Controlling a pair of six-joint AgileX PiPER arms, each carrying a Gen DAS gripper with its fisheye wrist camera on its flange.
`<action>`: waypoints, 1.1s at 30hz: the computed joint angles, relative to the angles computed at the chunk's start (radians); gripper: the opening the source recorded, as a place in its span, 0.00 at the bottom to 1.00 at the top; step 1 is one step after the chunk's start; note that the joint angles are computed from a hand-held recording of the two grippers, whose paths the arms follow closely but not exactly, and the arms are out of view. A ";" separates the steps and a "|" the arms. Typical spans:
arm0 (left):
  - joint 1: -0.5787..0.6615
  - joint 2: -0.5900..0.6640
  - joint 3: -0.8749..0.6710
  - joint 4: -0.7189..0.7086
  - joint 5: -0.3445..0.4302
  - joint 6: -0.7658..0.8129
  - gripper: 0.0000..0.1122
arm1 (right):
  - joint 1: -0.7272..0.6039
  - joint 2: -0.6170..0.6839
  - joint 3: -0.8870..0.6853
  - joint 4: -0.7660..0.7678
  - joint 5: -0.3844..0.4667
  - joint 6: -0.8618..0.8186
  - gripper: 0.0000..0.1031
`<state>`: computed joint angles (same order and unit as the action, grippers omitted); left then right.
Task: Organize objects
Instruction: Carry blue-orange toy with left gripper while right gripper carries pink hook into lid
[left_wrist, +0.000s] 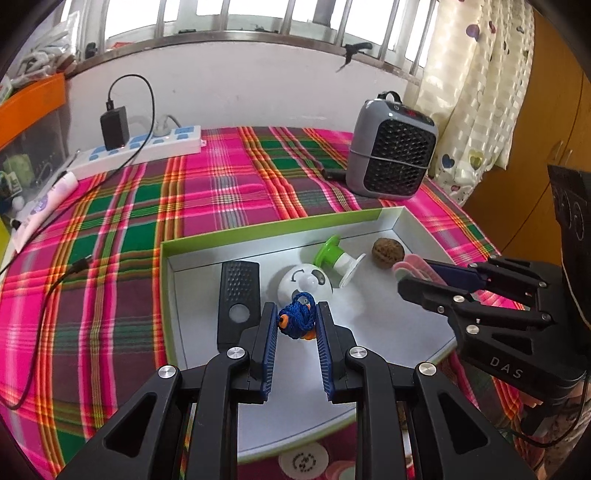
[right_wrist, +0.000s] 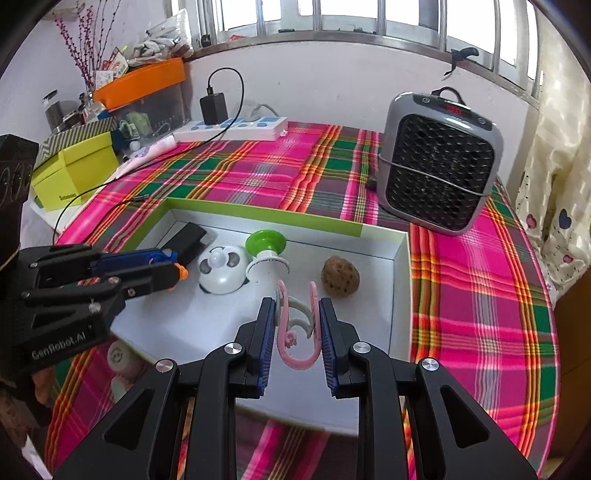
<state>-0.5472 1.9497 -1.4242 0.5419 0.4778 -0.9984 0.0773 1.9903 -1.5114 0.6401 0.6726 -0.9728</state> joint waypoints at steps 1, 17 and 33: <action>0.002 0.007 -0.008 -0.010 0.001 0.013 0.17 | 0.003 0.007 -0.011 -0.008 0.003 0.006 0.24; 0.030 0.062 -0.059 -0.048 0.040 0.067 0.17 | 0.033 0.112 -0.153 -0.134 0.052 0.124 0.24; 0.040 0.088 -0.102 -0.032 0.073 0.064 0.17 | 0.051 0.143 -0.188 -0.162 0.047 0.152 0.24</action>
